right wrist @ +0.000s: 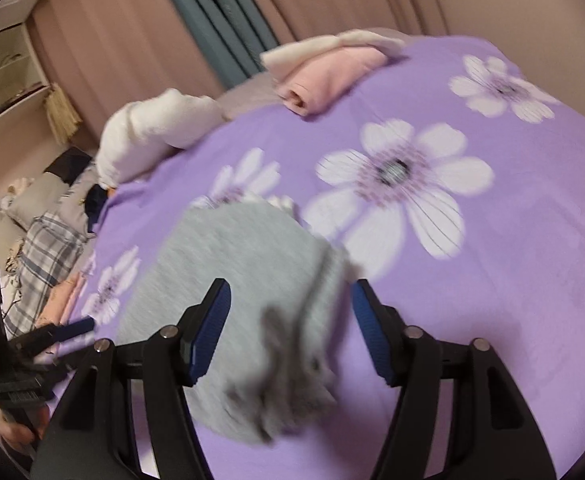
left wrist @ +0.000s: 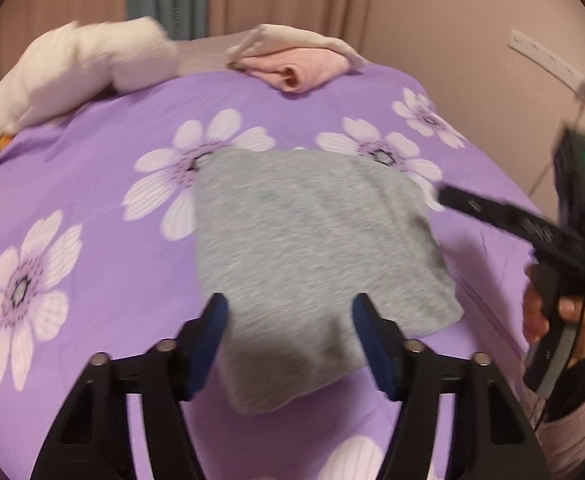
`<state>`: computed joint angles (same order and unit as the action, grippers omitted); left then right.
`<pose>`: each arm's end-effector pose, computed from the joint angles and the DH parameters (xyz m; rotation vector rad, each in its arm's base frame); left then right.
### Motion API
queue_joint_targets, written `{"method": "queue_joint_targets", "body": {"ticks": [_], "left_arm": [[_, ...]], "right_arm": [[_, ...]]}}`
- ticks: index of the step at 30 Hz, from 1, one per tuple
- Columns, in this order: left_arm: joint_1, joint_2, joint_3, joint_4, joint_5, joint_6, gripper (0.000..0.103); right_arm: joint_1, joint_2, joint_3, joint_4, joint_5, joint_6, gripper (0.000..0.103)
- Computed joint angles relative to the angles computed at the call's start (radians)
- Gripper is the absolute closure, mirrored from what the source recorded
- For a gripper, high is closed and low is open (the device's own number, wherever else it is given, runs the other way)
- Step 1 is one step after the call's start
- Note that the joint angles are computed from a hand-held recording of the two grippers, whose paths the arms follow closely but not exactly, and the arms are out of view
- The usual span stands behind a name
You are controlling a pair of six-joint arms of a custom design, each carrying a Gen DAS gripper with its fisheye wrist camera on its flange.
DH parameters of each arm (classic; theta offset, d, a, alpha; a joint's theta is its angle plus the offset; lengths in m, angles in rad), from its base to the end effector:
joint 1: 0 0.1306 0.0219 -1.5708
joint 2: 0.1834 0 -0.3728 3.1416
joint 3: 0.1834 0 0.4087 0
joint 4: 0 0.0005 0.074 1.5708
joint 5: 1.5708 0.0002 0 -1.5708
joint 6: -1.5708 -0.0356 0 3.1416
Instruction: Fold small clothes
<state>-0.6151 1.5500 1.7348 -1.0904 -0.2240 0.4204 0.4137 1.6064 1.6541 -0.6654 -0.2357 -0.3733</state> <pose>0.4542 -0.3119 0.4879 0.1435 2.4493 -0.1796 0.5458 0.2482 0.4509 -0.1831 2.2494 0.6922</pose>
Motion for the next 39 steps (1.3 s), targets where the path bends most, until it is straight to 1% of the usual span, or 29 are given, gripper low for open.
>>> {"method": "queue_joint_targets", "body": {"ticks": [1, 2, 4, 5, 7, 9, 10, 13, 14, 16, 17, 18, 20, 22, 26, 28, 31, 33, 35, 37, 39], "left_arm": [[-0.005, 0.017, 0.014, -0.003, 0.005, -0.009, 0.053], [-0.010, 0.030, 0.023, -0.010, 0.012, -0.013, 0.056], [-0.011, 0.062, 0.042, -0.031, 0.017, -0.021, 0.062], [-0.010, 0.077, 0.050, -0.045, 0.019, -0.021, 0.063], [-0.008, 0.090, 0.051, -0.054, 0.017, -0.020, 0.063], [-0.008, 0.096, 0.049, -0.059, 0.017, -0.018, 0.063], [-0.008, 0.096, 0.047, -0.057, 0.018, -0.017, 0.063], [-0.007, 0.097, 0.048, -0.060, 0.024, -0.010, 0.063], [-0.007, 0.098, 0.049, -0.063, 0.024, -0.006, 0.063], [-0.008, 0.091, 0.046, -0.066, 0.024, 0.004, 0.063], [-0.006, 0.088, 0.047, -0.068, 0.030, 0.012, 0.063], [-0.002, 0.088, 0.051, -0.063, 0.039, 0.015, 0.063], [0.010, 0.075, 0.049, -0.034, 0.065, 0.030, 0.063], [0.027, 0.081, 0.080, -0.030, 0.079, 0.036, 0.063], [0.078, 0.137, 0.169, -0.020, 0.156, 0.049, 0.063], [0.106, 0.202, 0.250, -0.048, 0.179, 0.068, 0.063], [0.129, 0.267, 0.315, -0.067, 0.199, 0.077, 0.063], [0.147, 0.323, 0.375, -0.104, 0.216, 0.105, 0.063], [0.154, 0.359, 0.418, -0.134, 0.227, 0.105, 0.063], [0.152, 0.387, 0.450, -0.156, 0.218, 0.092, 0.063], [0.148, 0.399, 0.468, -0.172, 0.203, 0.085, 0.063]], "right_arm": [[0.007, 0.016, 0.024, -0.002, -0.004, 0.011, 0.059], [0.014, 0.033, 0.047, -0.007, -0.007, 0.022, 0.071], [0.025, 0.092, 0.123, -0.051, -0.023, 0.048, 0.077], [0.028, 0.116, 0.151, -0.069, -0.027, 0.052, 0.082], [0.035, 0.186, 0.238, -0.158, 0.008, 0.056, 0.084], [0.036, 0.229, 0.286, -0.213, 0.034, 0.051, 0.088], [0.036, 0.251, 0.312, -0.247, 0.048, 0.051, 0.088], [0.036, 0.283, 0.345, -0.302, 0.061, 0.043, 0.088], [0.037, 0.284, 0.347, -0.307, 0.067, 0.043, 0.088], [0.041, 0.283, 0.352, -0.312, 0.080, 0.041, 0.088], [0.045, 0.271, 0.343, -0.305, 0.089, 0.040, 0.086], [0.046, 0.249, 0.320, -0.282, 0.082, 0.038, 0.082], [0.048, 0.198, 0.263, -0.233, 0.053, 0.047, 0.082], [0.054, 0.137, 0.195, -0.185, 0.015, 0.066, 0.082], [0.076, 0.058, 0.096, -0.158, -0.014, 0.125, 0.083], [0.088, 0.034, 0.056, -0.156, -0.009, 0.148, 0.083], [0.095, 0.006, 0.001, -0.141, 0.003, 0.167, 0.083], [0.096, -0.004, -0.025, -0.136, 0.012, 0.177, 0.083], [0.092, -0.004, -0.034, -0.141, 0.023, 0.189, 0.085], [0.085, -0.002, -0.044, -0.148, 0.017, 0.184, 0.088], [0.079, -0.006, -0.057, -0.138, 0.005, 0.173, 0.088]]}}
